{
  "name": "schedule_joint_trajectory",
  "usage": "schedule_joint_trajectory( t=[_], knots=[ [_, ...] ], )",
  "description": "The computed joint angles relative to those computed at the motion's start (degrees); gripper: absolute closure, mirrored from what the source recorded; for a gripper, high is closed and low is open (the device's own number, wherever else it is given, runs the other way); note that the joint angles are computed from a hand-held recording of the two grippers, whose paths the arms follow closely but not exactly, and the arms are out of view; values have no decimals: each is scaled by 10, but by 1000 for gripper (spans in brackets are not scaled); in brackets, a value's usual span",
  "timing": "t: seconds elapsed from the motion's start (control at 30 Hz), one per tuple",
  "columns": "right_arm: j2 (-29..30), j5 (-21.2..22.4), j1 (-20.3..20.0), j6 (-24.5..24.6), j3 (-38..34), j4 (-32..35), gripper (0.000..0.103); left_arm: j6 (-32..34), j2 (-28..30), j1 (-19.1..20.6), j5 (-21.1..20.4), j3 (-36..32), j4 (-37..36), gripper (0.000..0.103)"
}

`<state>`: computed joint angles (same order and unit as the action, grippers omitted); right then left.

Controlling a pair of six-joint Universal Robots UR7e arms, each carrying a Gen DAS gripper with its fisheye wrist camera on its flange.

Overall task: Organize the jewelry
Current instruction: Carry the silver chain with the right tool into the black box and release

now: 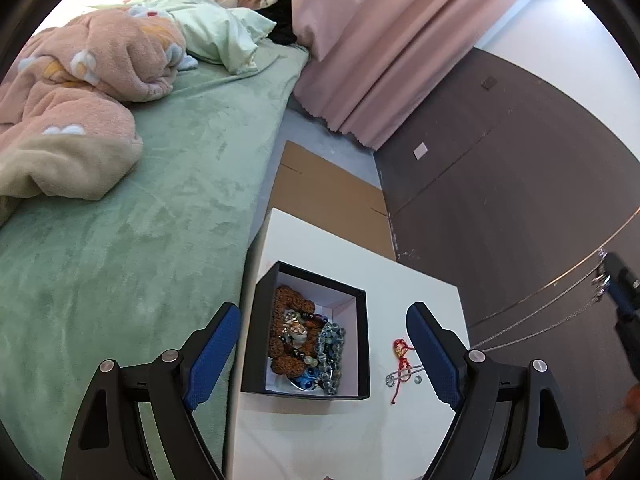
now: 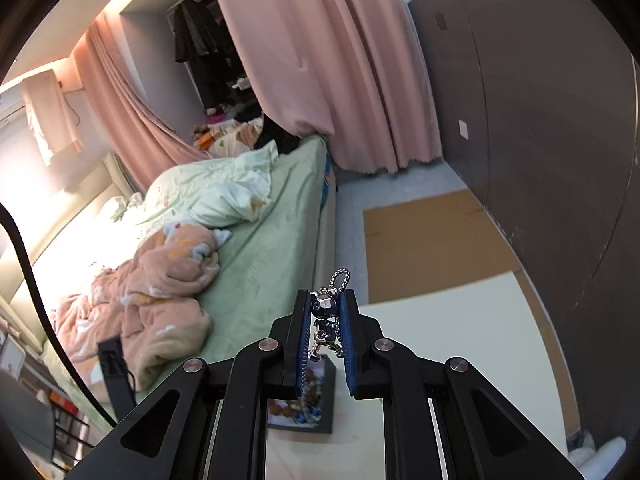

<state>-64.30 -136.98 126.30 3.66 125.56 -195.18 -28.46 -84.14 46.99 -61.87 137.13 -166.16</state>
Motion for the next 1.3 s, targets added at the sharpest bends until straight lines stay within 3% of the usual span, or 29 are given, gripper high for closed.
schedule_joint_trajectory(
  t=[0.37, 0.6, 1.03, 1.3],
  knots=[
    [48, -38, 64, -25, -91, 28, 88, 1, -27, 8, 2, 6, -4, 17],
    [81, -34, 84, -42, -143, 40, 88, -5, -37, 14, 8, 10, -17, 9],
    [115, -4, 47, -36, -158, 44, 88, -5, -46, 26, 7, 8, -13, 9],
    [92, 70, -9, 28, -118, 104, 85, -9, -32, 33, 9, 0, -15, 9]
  ],
)
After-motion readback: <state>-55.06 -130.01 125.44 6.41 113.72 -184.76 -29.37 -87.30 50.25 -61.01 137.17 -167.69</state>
